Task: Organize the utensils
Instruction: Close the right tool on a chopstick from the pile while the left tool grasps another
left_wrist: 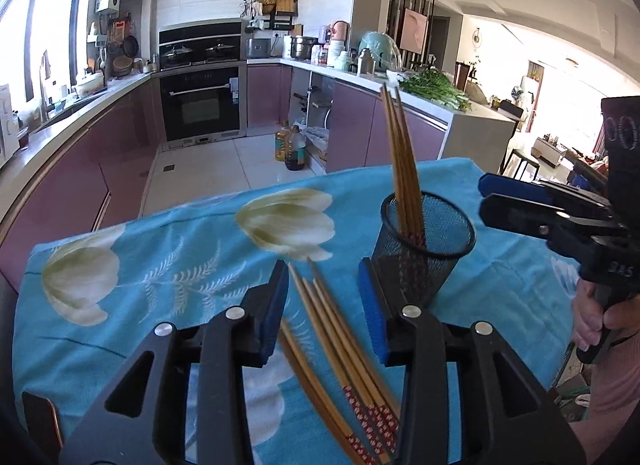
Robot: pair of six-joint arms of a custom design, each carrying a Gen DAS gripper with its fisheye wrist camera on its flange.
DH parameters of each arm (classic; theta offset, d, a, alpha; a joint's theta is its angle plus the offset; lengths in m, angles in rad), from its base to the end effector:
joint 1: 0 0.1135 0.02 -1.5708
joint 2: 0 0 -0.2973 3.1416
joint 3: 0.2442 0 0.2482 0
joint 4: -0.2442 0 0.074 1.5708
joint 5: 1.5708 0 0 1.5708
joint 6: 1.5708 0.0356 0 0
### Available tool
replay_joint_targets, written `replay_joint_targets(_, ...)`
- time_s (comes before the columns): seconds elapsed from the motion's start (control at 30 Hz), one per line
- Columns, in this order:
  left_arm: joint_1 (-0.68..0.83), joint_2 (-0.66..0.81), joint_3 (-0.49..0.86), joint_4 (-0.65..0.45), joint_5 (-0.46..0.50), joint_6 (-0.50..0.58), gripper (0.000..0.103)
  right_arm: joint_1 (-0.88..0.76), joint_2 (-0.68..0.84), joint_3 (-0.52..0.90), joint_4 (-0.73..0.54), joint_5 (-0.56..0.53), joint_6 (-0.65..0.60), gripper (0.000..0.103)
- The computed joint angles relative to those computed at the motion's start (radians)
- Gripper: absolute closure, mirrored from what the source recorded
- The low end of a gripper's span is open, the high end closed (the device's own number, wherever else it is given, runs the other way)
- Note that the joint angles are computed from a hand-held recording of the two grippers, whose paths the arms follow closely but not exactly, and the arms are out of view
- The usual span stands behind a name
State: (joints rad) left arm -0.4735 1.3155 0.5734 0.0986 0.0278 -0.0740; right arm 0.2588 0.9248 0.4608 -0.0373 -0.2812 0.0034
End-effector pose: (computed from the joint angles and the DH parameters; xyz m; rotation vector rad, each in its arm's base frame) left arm 0.2226 -0.1152 0.2169 0.4586 2.1868 -0.3319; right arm 0.1697 0.0551 0.2448 -0.4366 2.0352 0.4517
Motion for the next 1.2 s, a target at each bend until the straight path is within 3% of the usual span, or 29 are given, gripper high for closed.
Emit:
replay_joint_targets(0.17,0.061,0.019,-0.080,0.001,0.035,0.008,0.067,0.145,0.084,-0.065,0.030,0.076,0.053,0.063)
replay_joint_targets(0.43,0.071,0.078,-0.144,0.029,0.031,-0.001,0.067,0.200,0.331,-0.105,0.165,0.085,0.141,0.063)
replay_joint_targets(1.03,0.052,0.124,-0.158,0.049,0.027,-0.007,0.068,0.253,0.373,-0.085,0.129,0.163,0.146,0.064)
replay_joint_targets(1.2,0.053,0.126,-0.149,0.032,0.022,0.004,0.068,0.237,0.364,-0.079,0.098,0.174,0.134,0.069)
